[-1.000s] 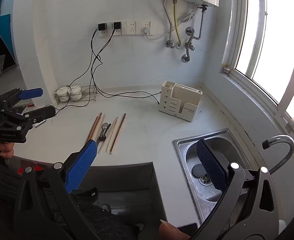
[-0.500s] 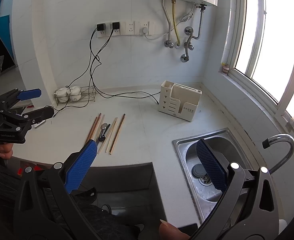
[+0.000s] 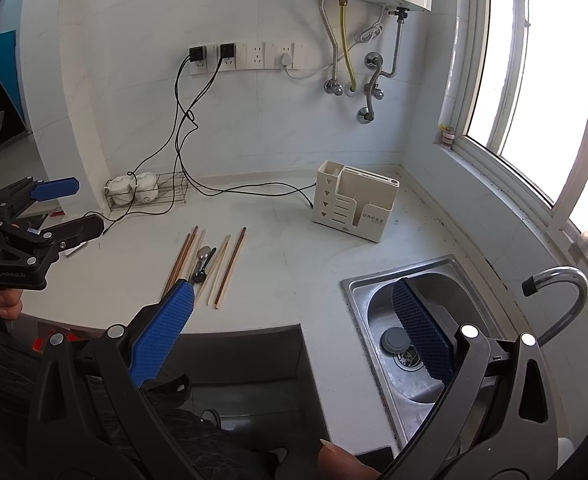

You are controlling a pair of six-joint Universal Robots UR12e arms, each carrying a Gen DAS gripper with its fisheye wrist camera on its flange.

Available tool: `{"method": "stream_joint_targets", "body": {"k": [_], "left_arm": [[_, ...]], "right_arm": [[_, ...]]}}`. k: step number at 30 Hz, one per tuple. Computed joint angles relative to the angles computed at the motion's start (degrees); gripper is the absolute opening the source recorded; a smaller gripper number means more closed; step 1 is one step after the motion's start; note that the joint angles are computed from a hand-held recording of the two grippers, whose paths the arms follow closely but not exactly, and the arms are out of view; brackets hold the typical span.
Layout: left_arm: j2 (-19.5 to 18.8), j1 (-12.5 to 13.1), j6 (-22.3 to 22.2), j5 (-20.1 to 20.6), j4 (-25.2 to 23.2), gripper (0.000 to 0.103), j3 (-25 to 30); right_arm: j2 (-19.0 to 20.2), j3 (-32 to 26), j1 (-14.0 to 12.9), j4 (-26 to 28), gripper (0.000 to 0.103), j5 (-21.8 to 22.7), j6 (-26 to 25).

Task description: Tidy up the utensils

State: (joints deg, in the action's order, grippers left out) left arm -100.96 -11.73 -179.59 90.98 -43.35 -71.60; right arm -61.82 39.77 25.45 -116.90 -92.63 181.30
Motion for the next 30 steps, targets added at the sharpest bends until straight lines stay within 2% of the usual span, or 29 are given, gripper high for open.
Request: {"method": "stream_joint_targets", "body": {"k": [30], "left_arm": [[-0.27,-0.68,1.45,1.47,1.08,0.098,0.67]], "right_arm": [[-0.61,1.55,-0.47,-1.52,0.095,0.71,0.44]]}}
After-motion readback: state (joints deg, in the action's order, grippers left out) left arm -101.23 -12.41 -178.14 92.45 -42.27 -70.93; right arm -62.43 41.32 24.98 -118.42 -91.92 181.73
